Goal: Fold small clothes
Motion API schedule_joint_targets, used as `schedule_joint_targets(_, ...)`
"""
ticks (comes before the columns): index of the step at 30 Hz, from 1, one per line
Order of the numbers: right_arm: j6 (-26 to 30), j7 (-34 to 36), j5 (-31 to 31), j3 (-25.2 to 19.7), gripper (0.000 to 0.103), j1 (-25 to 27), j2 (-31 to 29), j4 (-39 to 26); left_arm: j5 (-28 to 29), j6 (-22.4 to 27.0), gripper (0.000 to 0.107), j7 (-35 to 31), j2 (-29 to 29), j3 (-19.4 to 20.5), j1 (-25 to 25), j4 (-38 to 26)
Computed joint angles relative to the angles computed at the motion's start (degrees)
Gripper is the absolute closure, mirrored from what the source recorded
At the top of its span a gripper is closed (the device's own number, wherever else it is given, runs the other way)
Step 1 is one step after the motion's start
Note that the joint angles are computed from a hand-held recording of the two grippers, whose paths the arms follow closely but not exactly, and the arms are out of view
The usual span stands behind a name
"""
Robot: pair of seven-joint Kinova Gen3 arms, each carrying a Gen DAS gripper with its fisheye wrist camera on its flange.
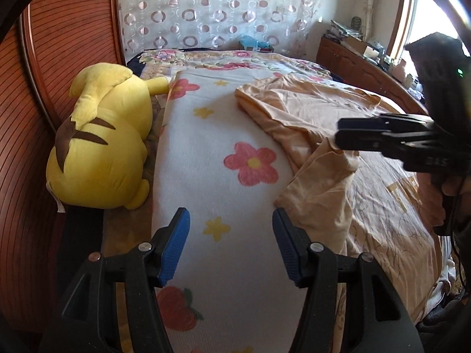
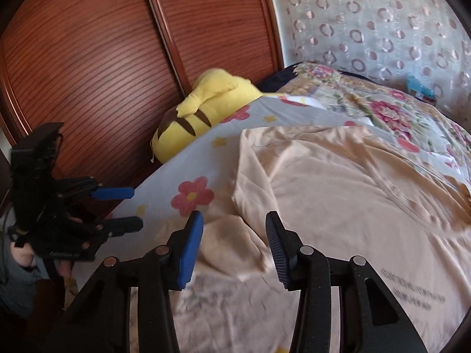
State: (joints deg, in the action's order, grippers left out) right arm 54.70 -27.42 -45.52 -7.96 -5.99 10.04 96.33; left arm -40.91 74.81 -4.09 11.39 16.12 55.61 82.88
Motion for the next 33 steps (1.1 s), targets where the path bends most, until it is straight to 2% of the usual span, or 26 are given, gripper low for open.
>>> schedule_joint_targets(2, 0.22, -3.01, 3.35, 0.79, 0.065, -2.95, 1.51, -2.24, -0.42, -0.13, 0.048, 1.19, -0.38, -0.06, 0.22, 0.56)
schedule_joint_targets(4, -1.23, -5.25, 7.07, -0.64, 0.067, -3.54, 1.91, -2.37, -0.76, -0.66, 0.048, 2.47, -0.80, 0.02, 0.14, 1.07)
schedule_joint_targets(6, -2.76, -6.49, 9.60, -0.99, 0.080, -4.83, 2.04, -2.24, -0.84, -0.72, 0.048, 3.16, -0.83, 0.21, 0.00, 1.09)
schedule_joint_targets(9, -3.99, -4.58, 9.06, -1.75, 0.091, -3.79, 1.64, -0.96, -1.00, 0.19, 0.048, 2.96, 0.12, 0.32, 0.15, -0.01)
schedule_joint_targets(11, -4.50, -3.07, 7.66, -1.76, 0.095, -2.67, 1.00, 0.04, -1.16, -0.10, 0.048, 3.22, 0.45, 0.09, 0.33, -0.28)
schedule_joint_targets(15, -1.83, 2.81, 1.50, -0.87, 0.096, 1.19, -0.80, 1.91, -0.94, -3.29, 0.048, 4.47, -0.11, -0.32, -0.02, 0.47)
schedule_joint_targets(19, 1.45, 10.48, -5.13, 2.14, 0.096, 5.19, -3.70, 5.74, -2.18, -3.83, 0.048, 4.75, 0.42, -0.19, 0.72, -0.54)
schedule_joint_targets(24, -0.07, 15.94, -7.01, 5.53, 0.096, 6.87, -5.86, 10.78, -2.56, -4.71, 0.048, 3.30, 1.75, -0.33, 1.71, -2.67)
schedule_joint_targets(28, -0.73, 17.69, -8.04, 6.91, 0.094, 7.40, -6.63, 12.88, -2.56, -4.53, 0.048, 1.40, 3.42, -1.11, 3.03, -4.88)
schedule_joint_targets(33, -1.40, 17.04, -9.67, 6.61, 0.088, 6.13, -7.10, 13.11, -1.24, -0.77, 0.048, -1.77, 6.20, -2.89, 4.81, -8.60)
